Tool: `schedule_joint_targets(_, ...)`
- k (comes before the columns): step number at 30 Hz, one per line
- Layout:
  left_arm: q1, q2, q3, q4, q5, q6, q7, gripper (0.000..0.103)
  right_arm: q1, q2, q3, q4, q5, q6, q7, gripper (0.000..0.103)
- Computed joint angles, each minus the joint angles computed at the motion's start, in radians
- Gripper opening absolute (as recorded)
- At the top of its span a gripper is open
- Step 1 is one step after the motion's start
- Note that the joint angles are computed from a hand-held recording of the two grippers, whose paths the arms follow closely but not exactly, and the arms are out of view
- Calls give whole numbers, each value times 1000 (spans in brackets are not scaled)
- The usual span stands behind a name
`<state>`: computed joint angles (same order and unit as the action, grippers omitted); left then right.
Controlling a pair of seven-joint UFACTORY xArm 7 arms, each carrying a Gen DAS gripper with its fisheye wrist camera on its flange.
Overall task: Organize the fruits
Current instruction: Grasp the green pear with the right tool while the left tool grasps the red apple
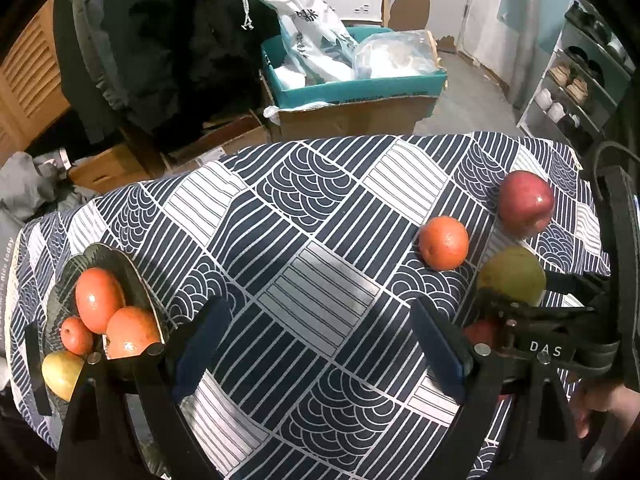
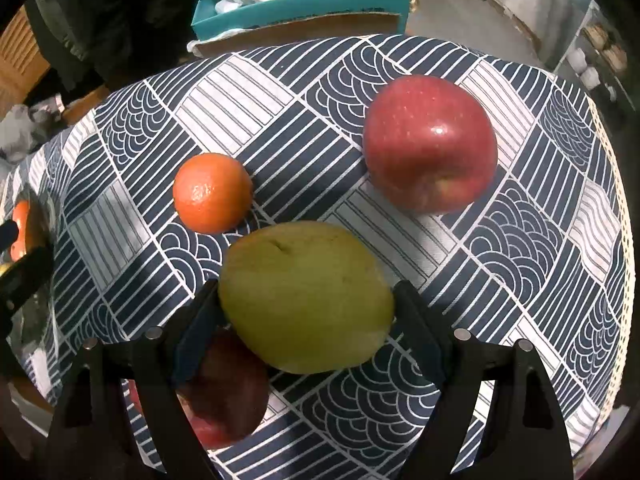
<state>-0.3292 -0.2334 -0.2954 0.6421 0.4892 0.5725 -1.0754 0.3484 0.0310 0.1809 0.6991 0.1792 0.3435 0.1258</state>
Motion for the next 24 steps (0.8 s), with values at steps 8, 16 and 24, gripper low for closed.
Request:
schedule_joint_targets(8,-19,-2,-7,14,-19,-10,16,93,-6,-61,-10,-44,-65,-29,69,84)
schedule_joint_targets(16,-60,34,-19,44,-66,-37,53,93,-36,-197,-31,-135,-118,-26,118,84)
schedule_joint_targets(24,-109,84,-38,73,-46,-51,27,93,-85,-314,-32,-229,-176,14,170,84)
